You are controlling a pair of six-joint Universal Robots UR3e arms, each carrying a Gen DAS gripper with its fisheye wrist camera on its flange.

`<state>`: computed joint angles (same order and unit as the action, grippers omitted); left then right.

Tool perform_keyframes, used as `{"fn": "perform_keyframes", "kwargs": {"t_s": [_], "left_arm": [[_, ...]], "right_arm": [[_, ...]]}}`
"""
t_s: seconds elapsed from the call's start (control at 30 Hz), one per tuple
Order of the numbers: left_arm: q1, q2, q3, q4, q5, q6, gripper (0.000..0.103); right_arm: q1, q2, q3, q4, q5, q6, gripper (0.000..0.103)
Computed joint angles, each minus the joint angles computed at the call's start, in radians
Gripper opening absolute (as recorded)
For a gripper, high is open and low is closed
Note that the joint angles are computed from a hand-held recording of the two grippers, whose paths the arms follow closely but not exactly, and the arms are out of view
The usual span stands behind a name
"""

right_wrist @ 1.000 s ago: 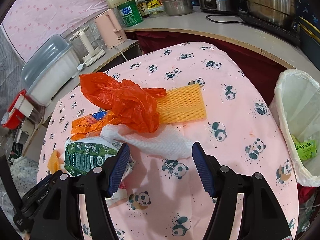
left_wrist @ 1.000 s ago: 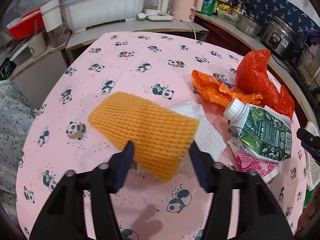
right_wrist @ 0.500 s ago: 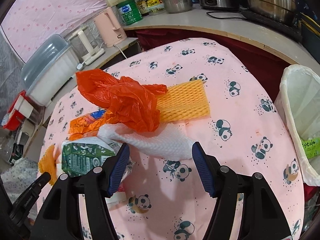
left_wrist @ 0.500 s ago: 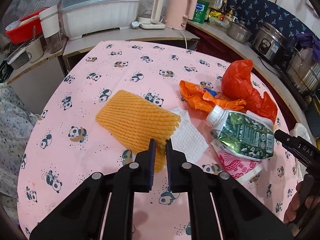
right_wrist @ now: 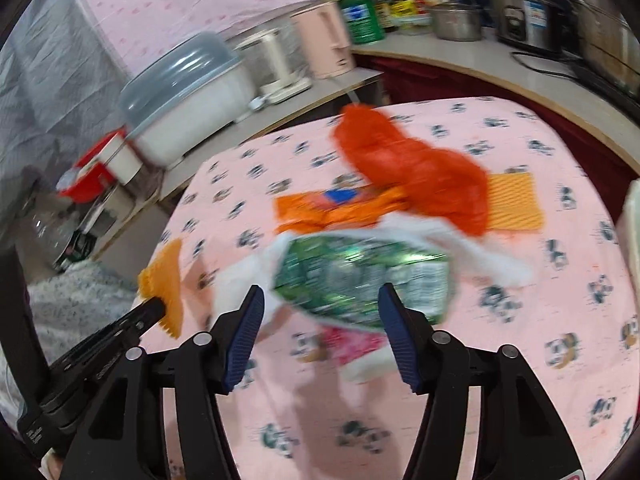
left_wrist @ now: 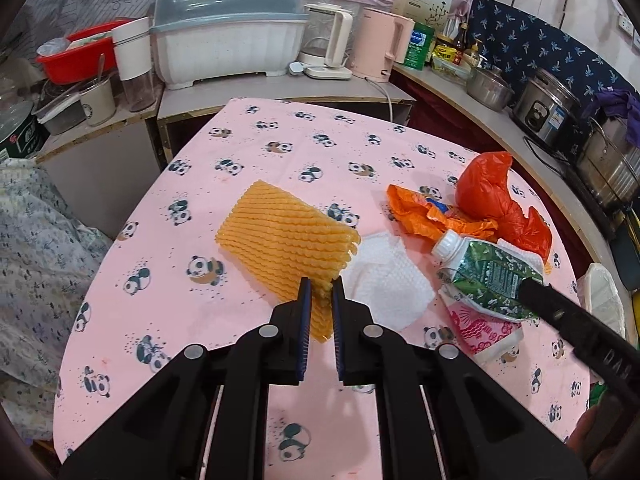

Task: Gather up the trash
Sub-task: 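Grasp the orange mesh sleeve with the left gripper while the right gripper grasps the white tissue, then carry the mesh sleeve and tissue over the white bin with both grippers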

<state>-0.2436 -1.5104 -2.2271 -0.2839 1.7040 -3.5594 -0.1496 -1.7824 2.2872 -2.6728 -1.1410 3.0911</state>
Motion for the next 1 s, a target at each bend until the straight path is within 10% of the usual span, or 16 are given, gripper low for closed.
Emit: {"fn": "perform_keyframes", "kwargs": {"t_s": [0.47, 0.57, 1.0], "left_arm": [[0.119, 0.087, -0.133, 0.041, -0.076, 0.079, 0.01], [0.124, 0.07, -0.13, 0.052, -0.088, 0.082, 0.01], [-0.006, 0.059, 0.009, 0.01, -0.027, 0.054, 0.01]], "right_arm": [[0.321, 0.478, -0.223, -0.19, -0.162, 0.167, 0.051], [0.331, 0.518, -0.258, -0.18, -0.157, 0.161, 0.007], [0.211, 0.235, -0.153, -0.182, -0.05, 0.127, 0.003]]}}
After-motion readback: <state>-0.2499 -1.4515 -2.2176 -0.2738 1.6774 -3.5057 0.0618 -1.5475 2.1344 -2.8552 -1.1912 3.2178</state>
